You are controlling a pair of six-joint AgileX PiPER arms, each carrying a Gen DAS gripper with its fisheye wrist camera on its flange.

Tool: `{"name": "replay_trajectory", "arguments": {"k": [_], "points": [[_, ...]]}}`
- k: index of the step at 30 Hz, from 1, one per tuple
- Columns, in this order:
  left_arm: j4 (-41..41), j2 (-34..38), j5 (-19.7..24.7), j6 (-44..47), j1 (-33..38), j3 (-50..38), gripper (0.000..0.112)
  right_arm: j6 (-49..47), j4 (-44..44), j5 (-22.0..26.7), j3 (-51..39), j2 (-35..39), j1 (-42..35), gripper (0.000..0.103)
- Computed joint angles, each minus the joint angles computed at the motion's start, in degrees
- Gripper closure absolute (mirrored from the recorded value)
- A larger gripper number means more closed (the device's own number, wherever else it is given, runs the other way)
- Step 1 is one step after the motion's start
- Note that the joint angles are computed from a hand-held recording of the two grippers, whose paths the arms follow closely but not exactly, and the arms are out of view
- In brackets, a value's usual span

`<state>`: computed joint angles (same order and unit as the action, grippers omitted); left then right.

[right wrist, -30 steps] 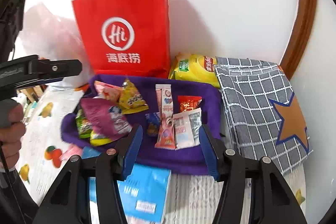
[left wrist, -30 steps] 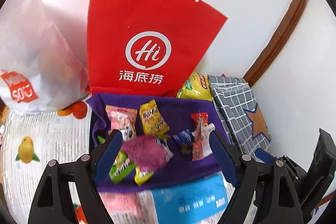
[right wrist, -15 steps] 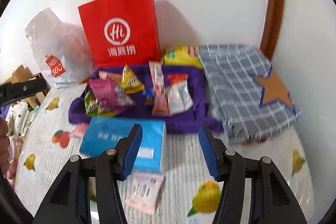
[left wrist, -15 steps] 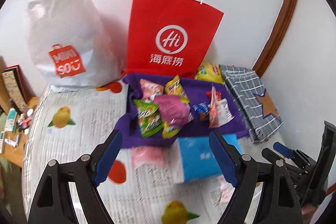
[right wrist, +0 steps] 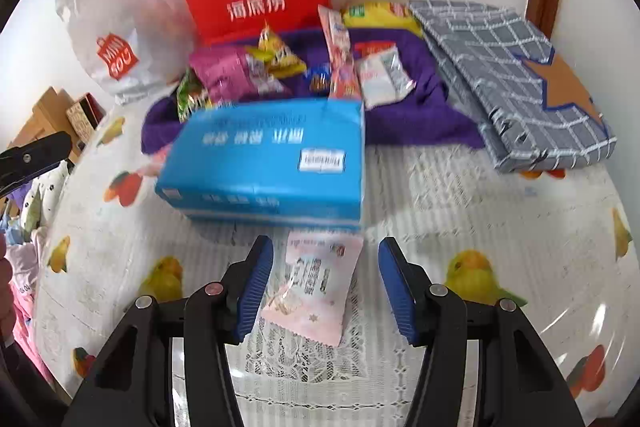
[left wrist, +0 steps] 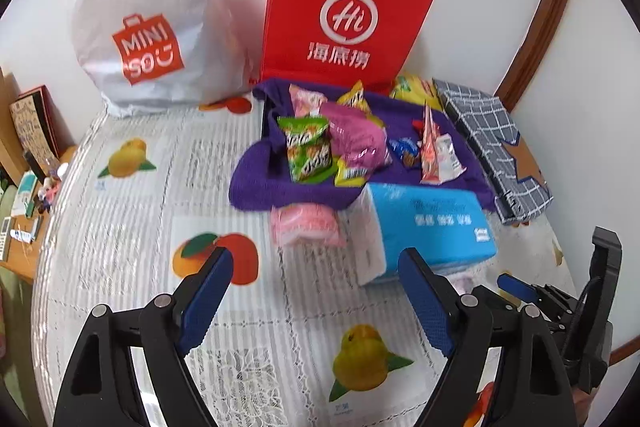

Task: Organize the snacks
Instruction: 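Grasp the white-pink pastry packet with the right tool, then grasp the pink wrapped pastry with the left tool while the right tool holds its packet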

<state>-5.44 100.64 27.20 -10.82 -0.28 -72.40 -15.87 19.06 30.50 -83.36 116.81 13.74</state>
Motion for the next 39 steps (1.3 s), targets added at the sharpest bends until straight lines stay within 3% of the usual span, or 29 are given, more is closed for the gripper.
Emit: {"name": "replay_trajectory", "arguments": {"k": [12,13,17,19,24,39], "points": [[-5.8,2.7,-1.6,5.0,2.5,2.7,0.029,2.3,-1.2,-1.2,0.3,3.8,1.8,0.047],[-6.2,2.8,-1.7,5.4,2.9,2.9,0.029,2.8,-1.9,-3.4,1.6,3.3,2.2,0.047],[-5.9,3.8,-1.5,4.9,3.8,2.7,0.029,7.1,-8.0,-6.3,2.7,3.2,3.7,0.048],[-6.0,4.5,-1.2,4.9,4.1,2.2,0.029,10.9,-13.0,-8.0,3.5,3.1,4.5,0.054],[-4.2,6.5,0.0,3.0,4.2,-0.1,0.029,4.1,-7.3,-7.5,3.7,2.9,3.2,0.063],[-2.6,15.8,6.5,1.4,2.8,-13.7,0.029,-4.1,0.1,-5.9,3.3,0.3,-2.5,0.065]]}}
